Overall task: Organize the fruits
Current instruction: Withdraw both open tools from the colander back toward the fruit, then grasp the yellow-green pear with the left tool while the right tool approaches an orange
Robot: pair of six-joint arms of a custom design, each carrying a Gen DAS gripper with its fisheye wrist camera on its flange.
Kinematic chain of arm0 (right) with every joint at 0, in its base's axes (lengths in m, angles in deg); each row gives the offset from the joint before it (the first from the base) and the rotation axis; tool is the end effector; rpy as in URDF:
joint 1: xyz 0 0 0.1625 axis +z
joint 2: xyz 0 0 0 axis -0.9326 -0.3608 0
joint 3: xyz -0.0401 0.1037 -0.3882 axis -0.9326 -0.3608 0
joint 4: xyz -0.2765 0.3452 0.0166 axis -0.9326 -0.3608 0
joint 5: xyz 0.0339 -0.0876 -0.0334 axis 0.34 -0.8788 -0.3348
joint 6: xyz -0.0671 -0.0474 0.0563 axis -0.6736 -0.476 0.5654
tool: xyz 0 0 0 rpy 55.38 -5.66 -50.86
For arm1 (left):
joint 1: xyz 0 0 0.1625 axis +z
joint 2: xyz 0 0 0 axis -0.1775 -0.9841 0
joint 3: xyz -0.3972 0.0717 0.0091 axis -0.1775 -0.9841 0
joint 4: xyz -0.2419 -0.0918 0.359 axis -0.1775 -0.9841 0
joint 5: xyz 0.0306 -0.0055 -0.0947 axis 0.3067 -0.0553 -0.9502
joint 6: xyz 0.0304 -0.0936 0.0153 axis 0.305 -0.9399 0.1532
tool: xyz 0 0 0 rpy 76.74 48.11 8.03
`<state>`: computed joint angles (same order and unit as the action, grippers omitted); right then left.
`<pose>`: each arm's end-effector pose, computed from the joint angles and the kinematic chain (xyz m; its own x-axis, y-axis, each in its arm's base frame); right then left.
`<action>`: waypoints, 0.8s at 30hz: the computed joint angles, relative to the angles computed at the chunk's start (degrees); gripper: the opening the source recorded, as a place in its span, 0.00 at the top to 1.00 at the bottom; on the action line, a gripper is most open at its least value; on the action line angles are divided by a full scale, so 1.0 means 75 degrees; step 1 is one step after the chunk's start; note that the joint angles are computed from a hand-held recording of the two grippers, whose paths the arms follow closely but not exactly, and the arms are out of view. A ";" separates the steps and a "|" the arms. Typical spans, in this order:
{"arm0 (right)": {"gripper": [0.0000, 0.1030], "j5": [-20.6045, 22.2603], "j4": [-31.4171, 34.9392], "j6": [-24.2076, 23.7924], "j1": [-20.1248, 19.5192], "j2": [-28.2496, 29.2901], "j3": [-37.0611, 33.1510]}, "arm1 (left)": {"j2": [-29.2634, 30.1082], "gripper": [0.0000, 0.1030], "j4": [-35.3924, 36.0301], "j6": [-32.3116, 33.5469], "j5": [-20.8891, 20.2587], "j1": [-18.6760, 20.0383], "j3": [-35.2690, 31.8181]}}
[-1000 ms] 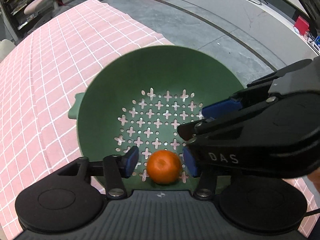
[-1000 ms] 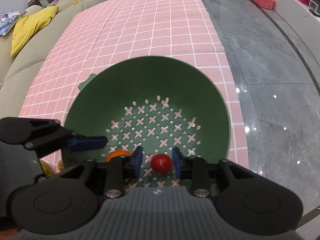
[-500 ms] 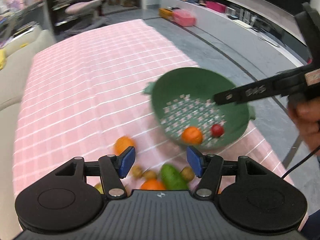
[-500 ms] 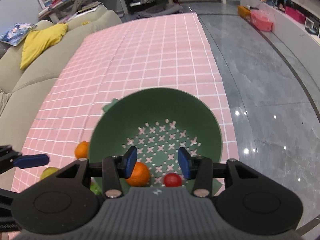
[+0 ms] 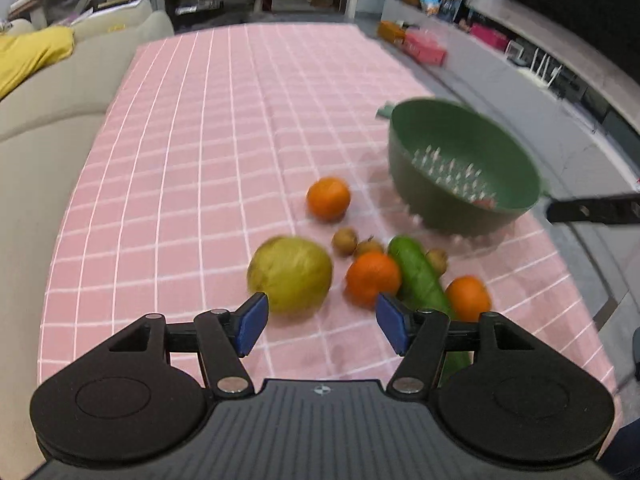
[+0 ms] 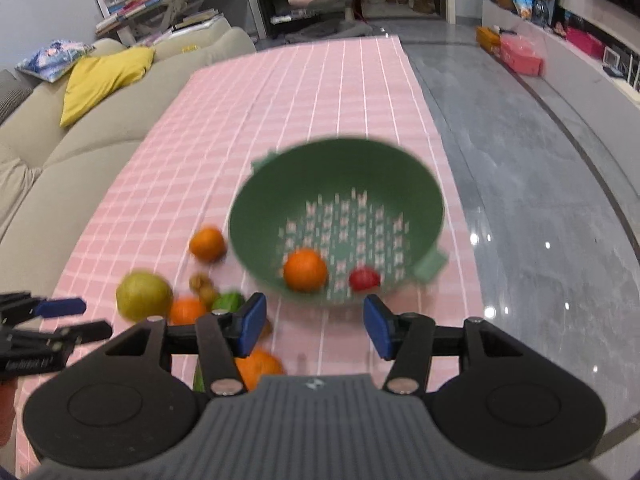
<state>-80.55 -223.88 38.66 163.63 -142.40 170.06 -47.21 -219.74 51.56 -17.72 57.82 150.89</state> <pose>0.1424 -0.6529 0.3434 -0.8257 -0.1015 0.5549 -0.3813 0.8252 -0.4166 -0.3052 -0.6321 0.1058 -0.7416 0.2464 -0.6240 0.5115 0.8095 -0.2883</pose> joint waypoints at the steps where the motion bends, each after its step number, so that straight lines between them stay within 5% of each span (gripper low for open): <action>1: 0.50 -0.0034 0.0022 0.0077 -0.0004 -0.0041 0.0124 | -0.0098 0.29 -0.0053 0.0015 0.0010 0.0002 0.0141; 24: 0.50 0.0073 0.0226 -0.0299 0.0249 0.0969 0.0079 | 0.0196 0.29 -0.0215 -0.0168 0.0226 0.0259 -0.0186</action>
<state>-80.00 -222.18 36.42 165.50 -135.13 170.66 -45.74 -221.36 50.30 -16.02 59.77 149.49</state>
